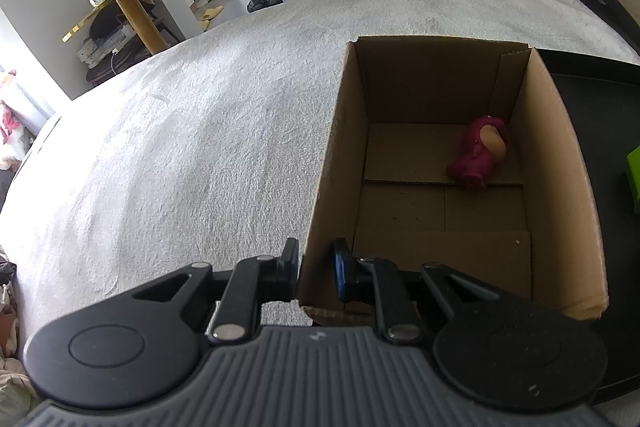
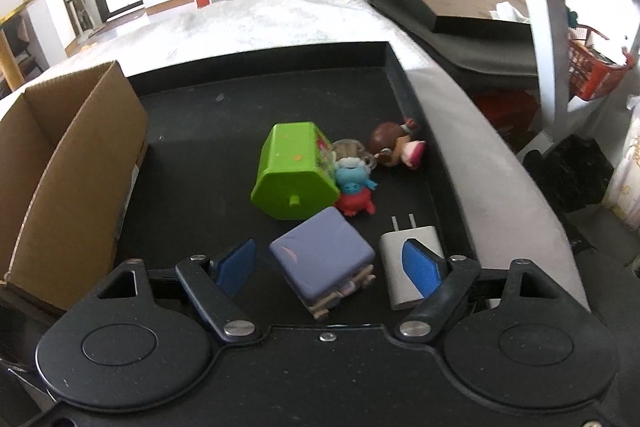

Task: Organize rigid objects
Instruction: 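Lower the right gripper onto the lavender cube toy and close it, then carry the lavender cube into the cardboard box and release it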

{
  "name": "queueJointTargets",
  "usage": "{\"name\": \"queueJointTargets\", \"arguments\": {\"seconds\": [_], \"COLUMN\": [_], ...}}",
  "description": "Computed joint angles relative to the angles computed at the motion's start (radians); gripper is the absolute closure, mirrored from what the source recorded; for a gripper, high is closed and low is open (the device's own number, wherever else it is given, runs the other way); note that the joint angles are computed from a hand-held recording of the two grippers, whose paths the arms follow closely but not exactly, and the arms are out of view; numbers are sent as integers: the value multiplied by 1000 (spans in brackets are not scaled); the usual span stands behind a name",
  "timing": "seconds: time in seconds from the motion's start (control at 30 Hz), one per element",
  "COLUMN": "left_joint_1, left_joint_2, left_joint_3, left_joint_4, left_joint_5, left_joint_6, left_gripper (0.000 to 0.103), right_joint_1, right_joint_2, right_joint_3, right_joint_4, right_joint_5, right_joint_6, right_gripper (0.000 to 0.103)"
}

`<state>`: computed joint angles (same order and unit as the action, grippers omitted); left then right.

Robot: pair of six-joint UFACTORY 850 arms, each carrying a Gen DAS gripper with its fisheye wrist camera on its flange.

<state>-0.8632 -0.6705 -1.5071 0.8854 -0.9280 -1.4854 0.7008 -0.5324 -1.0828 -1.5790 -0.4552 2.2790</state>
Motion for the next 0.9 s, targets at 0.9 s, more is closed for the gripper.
{"name": "queueJointTargets", "arguments": {"seconds": [0.9], "left_joint_1": [10], "left_joint_2": [23], "left_joint_3": [28], "left_joint_4": [-1], "left_joint_5": [42], "left_joint_6": [-30], "left_gripper": [87], "right_joint_1": [23], "right_joint_2": [21], "right_joint_3": [-82], "right_joint_4": [-170], "right_joint_5": [8], "right_joint_6": [-17], "right_gripper": [48]}}
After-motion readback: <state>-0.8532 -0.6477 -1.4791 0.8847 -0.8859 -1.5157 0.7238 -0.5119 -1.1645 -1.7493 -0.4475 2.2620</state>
